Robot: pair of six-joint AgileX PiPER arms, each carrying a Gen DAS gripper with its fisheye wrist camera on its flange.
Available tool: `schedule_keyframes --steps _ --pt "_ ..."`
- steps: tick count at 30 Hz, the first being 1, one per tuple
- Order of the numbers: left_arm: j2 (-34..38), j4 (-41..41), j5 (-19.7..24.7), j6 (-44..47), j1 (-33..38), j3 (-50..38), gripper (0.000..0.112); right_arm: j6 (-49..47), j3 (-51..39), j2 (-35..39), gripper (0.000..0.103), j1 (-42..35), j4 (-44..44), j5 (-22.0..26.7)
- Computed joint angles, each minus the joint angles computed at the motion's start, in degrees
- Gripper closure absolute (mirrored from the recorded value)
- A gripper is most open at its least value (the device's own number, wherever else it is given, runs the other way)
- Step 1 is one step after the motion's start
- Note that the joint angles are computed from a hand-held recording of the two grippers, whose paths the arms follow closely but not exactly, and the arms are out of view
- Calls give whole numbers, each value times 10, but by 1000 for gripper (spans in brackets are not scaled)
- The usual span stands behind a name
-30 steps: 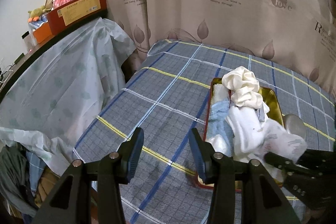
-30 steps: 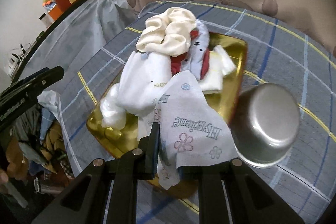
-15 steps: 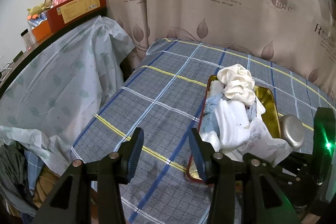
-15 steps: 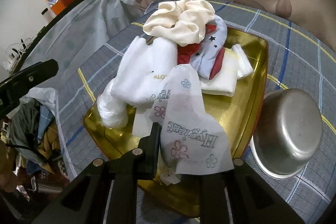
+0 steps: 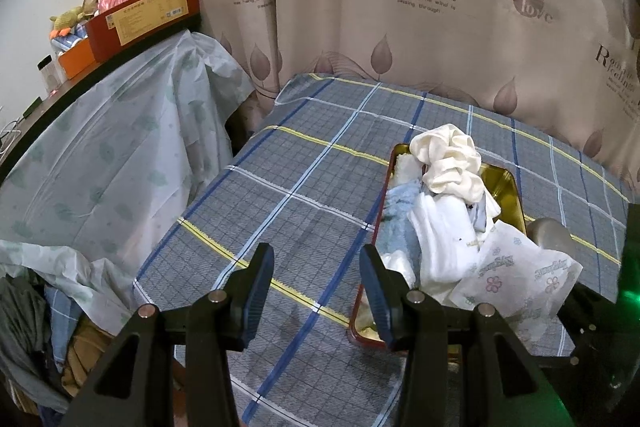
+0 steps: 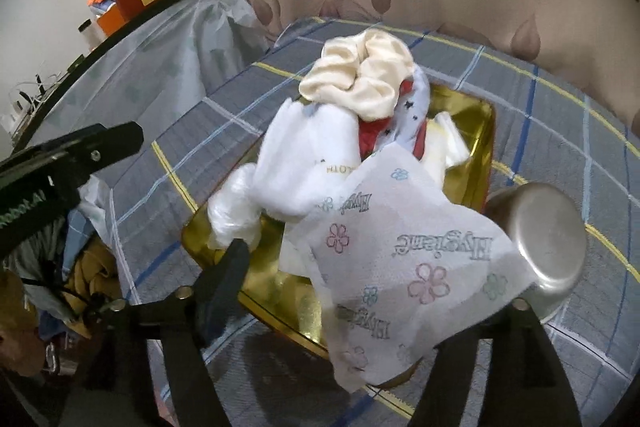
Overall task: Organize soft objects
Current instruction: 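Carry the wipe packet with the right gripper onto the gold tray and release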
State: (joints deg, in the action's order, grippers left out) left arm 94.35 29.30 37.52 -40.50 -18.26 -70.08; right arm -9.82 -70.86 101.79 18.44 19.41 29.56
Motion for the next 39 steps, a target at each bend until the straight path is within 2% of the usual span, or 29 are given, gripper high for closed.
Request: schedule_keyframes --steps 3,8,11,28,31,39 --pt "-1 -2 1 2 0 -1 67 7 3 -10 23 3 -3 -2" --pt "-2 -4 6 4 -4 -5 67 14 7 -17 22 0 3 1" --pt "-3 -2 9 0 -11 -7 67 -2 15 -23 16 -7 25 1" --pt "-4 3 15 -9 -21 -8 67 -30 70 -76 8 -40 85 -16" --pt "-4 5 16 -13 -23 -9 67 47 77 -91 4 -31 17 -20" --pt "-2 -9 23 5 -25 -14 67 312 106 -135 1 17 -227 -23"
